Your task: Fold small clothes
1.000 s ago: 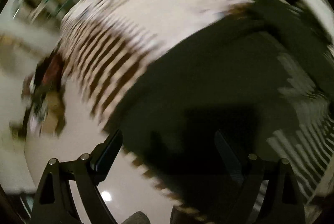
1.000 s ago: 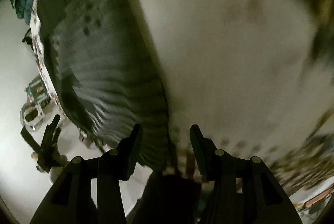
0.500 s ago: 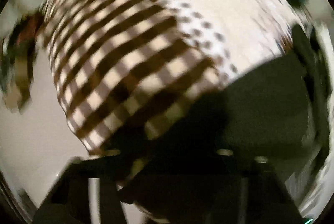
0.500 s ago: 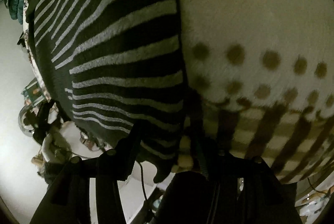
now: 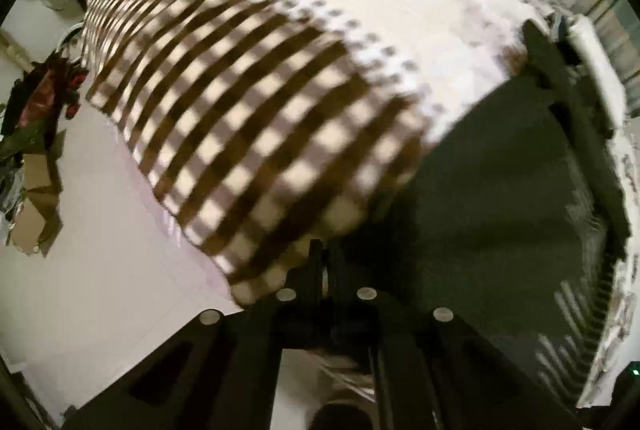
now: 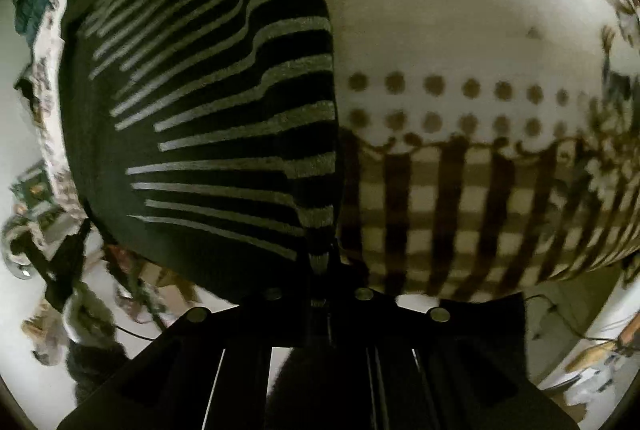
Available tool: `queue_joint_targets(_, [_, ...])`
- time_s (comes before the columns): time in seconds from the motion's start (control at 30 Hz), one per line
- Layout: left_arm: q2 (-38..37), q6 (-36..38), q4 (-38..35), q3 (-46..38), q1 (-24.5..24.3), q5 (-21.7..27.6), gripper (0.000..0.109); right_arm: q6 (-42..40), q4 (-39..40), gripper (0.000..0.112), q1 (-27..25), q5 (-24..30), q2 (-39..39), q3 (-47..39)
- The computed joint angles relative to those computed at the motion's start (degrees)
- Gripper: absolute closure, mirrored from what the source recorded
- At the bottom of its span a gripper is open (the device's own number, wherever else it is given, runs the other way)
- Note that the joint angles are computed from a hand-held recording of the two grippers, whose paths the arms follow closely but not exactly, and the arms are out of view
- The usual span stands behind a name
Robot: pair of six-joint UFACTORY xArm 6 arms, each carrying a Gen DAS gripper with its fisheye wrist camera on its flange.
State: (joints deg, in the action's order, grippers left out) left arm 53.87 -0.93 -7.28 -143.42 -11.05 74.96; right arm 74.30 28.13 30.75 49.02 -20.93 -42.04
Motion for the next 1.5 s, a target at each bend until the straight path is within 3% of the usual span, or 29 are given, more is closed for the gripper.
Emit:
queue_joint_targets(0.07, [-0.1,-1.1,1.9,0.9,0.4,0.8,0.108,-4.1,3.3,0.106,-1.2,0.4,1.5,0.5])
queue_joint_targets(0.13, [-4.3,-1.3,2.5,7.2,0.4,-1.5,0.105,-6.4,7.0,0.101,-2.1,-0.4,2.9,1.0])
queue_joint_targets(0.2, [-8.0,-1.0,5.8,12.3,-0.7,-3.7,0.104,-9.8,8.9,0.085,-3.2,-0.2,3.4,0.8])
queue_joint_targets(0.27, [-11.6,-0.4,8.6,17.0,-2.2,-6.8,0.096,-11.8,9.6,0.057,-3.7,-1.7,2.0,1.4])
queue_joint_targets(0.3, [-14.0,-0.1,9.7,20.2,-3.0,-9.3,0.080,-11.9,9.4,0.053,-3.9,-2.4,1.2,1.6])
queue_joint_targets(0.33, [-15.6,0.0,10.3,22.2,-3.8,-11.1,0.049,-11.7,8.6,0.049,-4.4,-2.7,-0.1,1.8])
queue_joint_targets(0.4, [-17.2,-1.0,11.7,23.5,-5.6,-13.1,0.016,-12.2,7.5,0.043,-6.2,-1.6,-2.7,2.2])
queue_joint_targets(0.5, [-18.9,-2.3,11.3,24.6,-8.7,-14.5,0.015,-12.9,5.1,0.042,-10.6,1.5,-6.2,1.7])
queue_joint_targets(0.67, [-21.8,-3.1,11.4,25.5,-17.8,-12.2,0.015,-16.4,0.3,0.042,-19.8,10.6,-12.8,0.3])
queue_joint_targets(0.9, [-28.8,-0.3,5.9,36.2,-31.6,-4.8,0.015,-33.9,-2.6,0.042,-43.6,27.3,-16.9,-3.8])
queue_joint_targets(1.0, [-30.4,0.0,6.9,42.0,-36.6,-5.0,0.015,-43.2,-1.7,0.042,-53.3,29.9,-14.0,-6.2])
queue_joint_targets(1.07, [-29.6,-0.2,7.8,43.4,-38.6,-4.9,0.015,-47.5,-1.4,0.042,-56.3,28.6,-10.9,-7.1])
queue_joint_targets(1.1, [-28.9,-0.3,8.3,43.9,-39.4,-5.3,0.021,-50.3,-0.7,0.042,-58.1,27.9,-8.7,-7.8])
queue_joint_targets(1.13, [-28.4,-0.7,9.3,44.1,-40.1,-5.6,0.034,-53.0,0.3,0.042,-59.6,26.7,-5.8,-8.9])
queue_joint_targets(1.2, [-27.5,-1.6,12.8,44.2,-41.1,-7.1,0.045,-57.9,3.6,0.042,-61.6,24.2,-0.8,-10.4])
queue_joint_targets(1.27, [-27.3,-2.3,14.1,43.8,-41.0,-8.4,0.069,-63.0,8.4,0.042,-63.0,20.8,6.6,-13.6])
queue_joint_targets(1.3, [-27.3,-2.9,14.8,43.6,-40.9,-8.8,0.089,-65.1,10.6,0.042,-63.5,20.0,9.5,-14.8])
queue_joint_targets(1.33, [-27.5,-3.1,14.7,43.4,-40.6,-9.0,0.102,-66.4,12.9,0.042,-63.3,18.7,12.6,-16.3])
queue_joint_targets(1.5, [-29.4,-3.0,12.5,42.2,-38.2,-8.9,0.102,-69.9,22.1,0.042,-61.3,14.1,27.7,-25.2])
